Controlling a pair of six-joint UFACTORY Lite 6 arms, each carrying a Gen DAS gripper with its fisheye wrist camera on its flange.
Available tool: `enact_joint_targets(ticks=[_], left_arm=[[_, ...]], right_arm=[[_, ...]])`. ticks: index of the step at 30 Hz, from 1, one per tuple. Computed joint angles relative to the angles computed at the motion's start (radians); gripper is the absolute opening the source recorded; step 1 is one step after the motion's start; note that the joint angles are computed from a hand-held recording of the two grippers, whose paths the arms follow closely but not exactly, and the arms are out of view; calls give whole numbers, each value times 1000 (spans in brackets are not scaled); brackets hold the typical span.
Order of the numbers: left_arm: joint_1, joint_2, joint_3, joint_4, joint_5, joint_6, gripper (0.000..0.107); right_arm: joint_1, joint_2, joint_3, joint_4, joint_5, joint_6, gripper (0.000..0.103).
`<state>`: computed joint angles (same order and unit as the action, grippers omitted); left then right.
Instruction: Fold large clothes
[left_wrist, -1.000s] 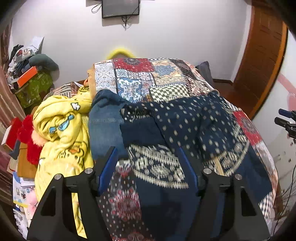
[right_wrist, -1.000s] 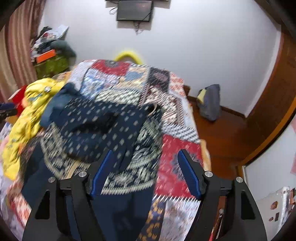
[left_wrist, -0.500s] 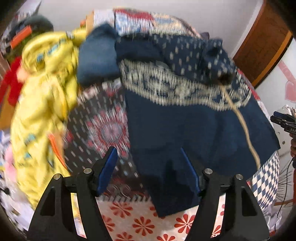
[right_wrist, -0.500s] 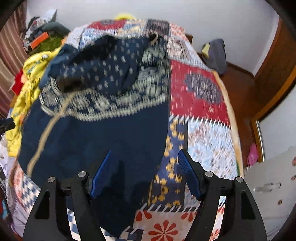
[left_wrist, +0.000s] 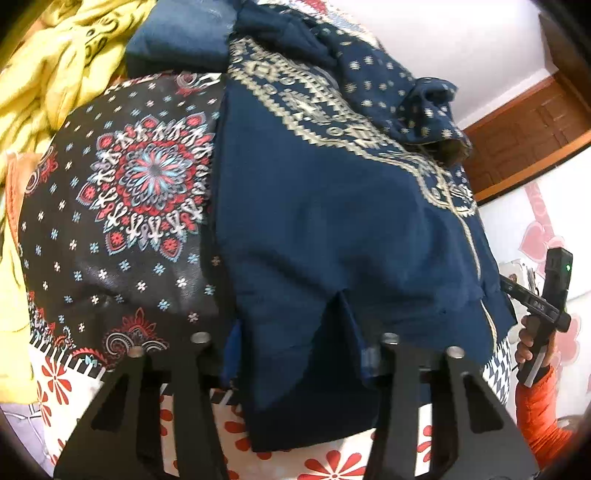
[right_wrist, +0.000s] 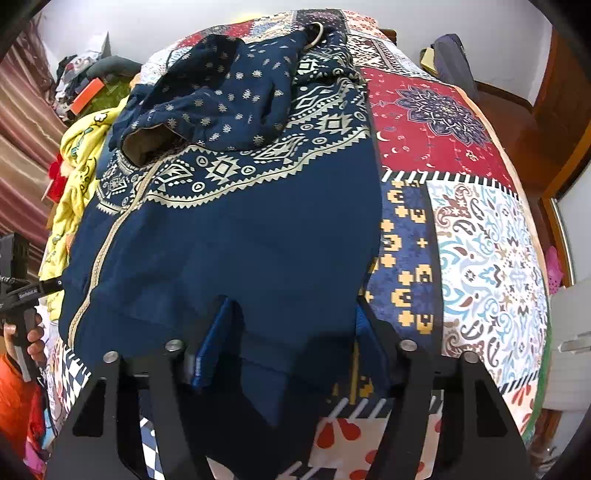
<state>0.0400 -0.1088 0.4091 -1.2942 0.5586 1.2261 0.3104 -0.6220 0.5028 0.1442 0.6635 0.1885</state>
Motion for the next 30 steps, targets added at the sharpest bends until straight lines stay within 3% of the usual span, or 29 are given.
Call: enact_joint_targets(ticks=[1, 4, 6, 10, 16, 19, 24, 30], left_arm=[[-12, -13, -3, 6, -11, -10, 31], [-89, -96, -7, 107, -92, -136, 8], [-135, -143, 4, 201, -137, -240, 7], [-166, -221, 49, 337, -155, -373, 6], [-80, -238, 262, 369, -41, -414, 5], [-50, -190, 407, 350, -8, -412, 5], [-47, 33, 713, 308, -18, -440, 5], [-56, 447, 1156, 380, -51, -623, 5]], right_arm=[[10, -6, -6, 1, -8, 1, 39], [69, -5, 1, -86, -24, 101, 17], [105, 18, 19, -138, -39, 146, 10], [94, 57, 91, -137, -35, 100, 8], [-13, 127, 278, 44, -37, -117, 8], [-9, 237, 432, 15, -58, -112, 7], [-58, 430, 701, 2, -95, -134, 7], [-162, 707, 996, 64, -110, -172, 7]])
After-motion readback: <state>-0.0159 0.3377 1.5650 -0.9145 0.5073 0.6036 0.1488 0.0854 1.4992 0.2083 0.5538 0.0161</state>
